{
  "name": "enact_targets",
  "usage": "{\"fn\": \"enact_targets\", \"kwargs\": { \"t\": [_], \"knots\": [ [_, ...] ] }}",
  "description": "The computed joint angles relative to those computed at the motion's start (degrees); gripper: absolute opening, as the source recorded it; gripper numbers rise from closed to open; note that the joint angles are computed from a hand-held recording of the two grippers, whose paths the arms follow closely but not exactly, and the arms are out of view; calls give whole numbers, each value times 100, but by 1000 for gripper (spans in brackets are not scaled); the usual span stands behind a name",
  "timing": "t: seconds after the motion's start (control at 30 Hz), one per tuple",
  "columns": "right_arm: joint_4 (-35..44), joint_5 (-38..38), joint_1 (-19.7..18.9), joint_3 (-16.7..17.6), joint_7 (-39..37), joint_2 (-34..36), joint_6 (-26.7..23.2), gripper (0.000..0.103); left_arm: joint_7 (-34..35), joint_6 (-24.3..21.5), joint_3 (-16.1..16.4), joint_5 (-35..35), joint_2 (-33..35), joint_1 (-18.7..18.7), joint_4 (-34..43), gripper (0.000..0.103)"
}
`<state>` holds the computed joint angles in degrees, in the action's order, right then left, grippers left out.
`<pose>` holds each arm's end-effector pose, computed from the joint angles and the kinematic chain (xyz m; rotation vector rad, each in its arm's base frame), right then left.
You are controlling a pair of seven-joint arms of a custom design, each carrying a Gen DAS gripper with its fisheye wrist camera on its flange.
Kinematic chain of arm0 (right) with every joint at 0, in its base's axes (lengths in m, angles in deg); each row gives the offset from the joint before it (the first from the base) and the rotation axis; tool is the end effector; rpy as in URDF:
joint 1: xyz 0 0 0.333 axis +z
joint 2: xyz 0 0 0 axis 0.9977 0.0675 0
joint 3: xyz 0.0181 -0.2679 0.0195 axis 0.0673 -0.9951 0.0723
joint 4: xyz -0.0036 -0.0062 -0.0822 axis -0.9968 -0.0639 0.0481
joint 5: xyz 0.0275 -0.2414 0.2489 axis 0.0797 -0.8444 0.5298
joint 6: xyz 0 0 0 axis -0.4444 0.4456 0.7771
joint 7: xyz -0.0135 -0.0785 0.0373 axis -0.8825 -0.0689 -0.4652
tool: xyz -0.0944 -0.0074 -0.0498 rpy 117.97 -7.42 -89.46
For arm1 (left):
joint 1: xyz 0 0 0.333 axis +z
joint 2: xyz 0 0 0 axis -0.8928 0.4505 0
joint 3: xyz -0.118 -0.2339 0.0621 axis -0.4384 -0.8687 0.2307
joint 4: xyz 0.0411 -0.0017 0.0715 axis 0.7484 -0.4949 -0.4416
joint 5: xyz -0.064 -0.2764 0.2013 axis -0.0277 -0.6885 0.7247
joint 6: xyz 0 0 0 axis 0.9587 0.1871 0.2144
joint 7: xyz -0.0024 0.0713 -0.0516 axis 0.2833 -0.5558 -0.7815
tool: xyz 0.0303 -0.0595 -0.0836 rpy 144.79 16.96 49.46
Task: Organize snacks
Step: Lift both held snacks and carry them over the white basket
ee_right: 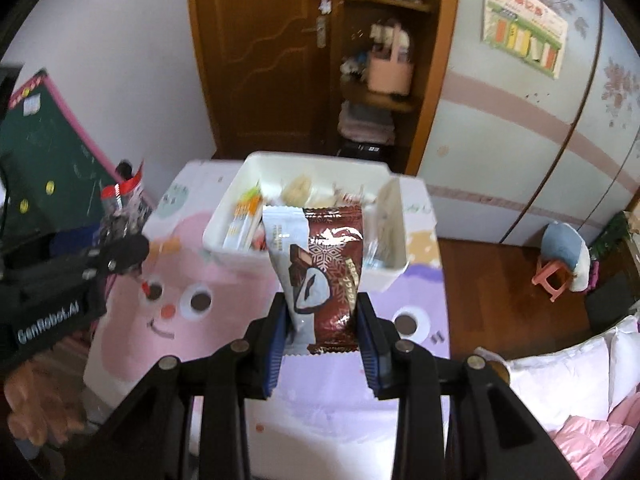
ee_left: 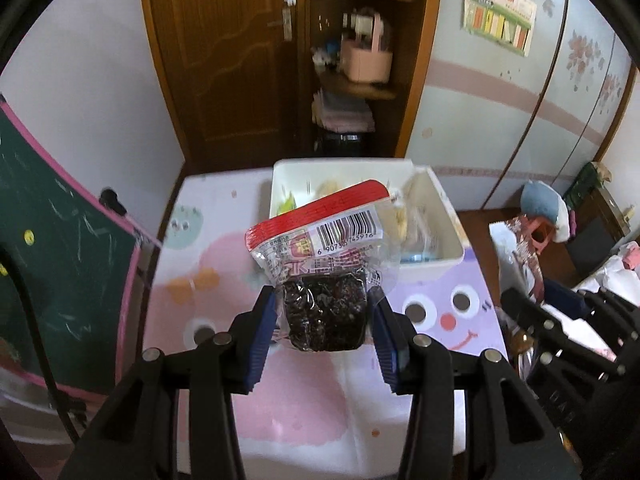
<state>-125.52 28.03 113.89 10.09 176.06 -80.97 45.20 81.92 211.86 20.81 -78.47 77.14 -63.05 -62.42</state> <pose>0.4845 0.3034 0.5350 -1.5913 2.1743 -0.7387 0.5595 -0.0651 0.5675 -1.3702 2.3767 -0.7822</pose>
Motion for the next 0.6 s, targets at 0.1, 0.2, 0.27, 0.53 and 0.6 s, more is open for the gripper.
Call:
{"fn": "enact_targets", "kwargs": {
  "t": [0.1, 0.2, 0.27, 0.53, 0.6],
  "knots": [
    [239, -93, -72, -75, -79, 54, -11, 33, -104, 138, -52, 67, 169, -45, 327, 44],
    [587, -198, -131, -159, -230, 224, -65, 33, -250, 154, -112, 156, 464, -82, 784, 44],
    [824, -219, -161, -223, -325, 364, -67, 33, -393, 217, -171, 295, 711, -127, 1121, 44],
    [1828, -95, -286, -583, -803, 1118, 94, 33, -1147, -119, -323, 1114, 2147, -399, 3037, 45],
    [2106, 50, -317, -665, -944, 1350, 100, 33, -1297, -243, -330, 1330, 2527, -486, 3532, 45]
  ]
}}
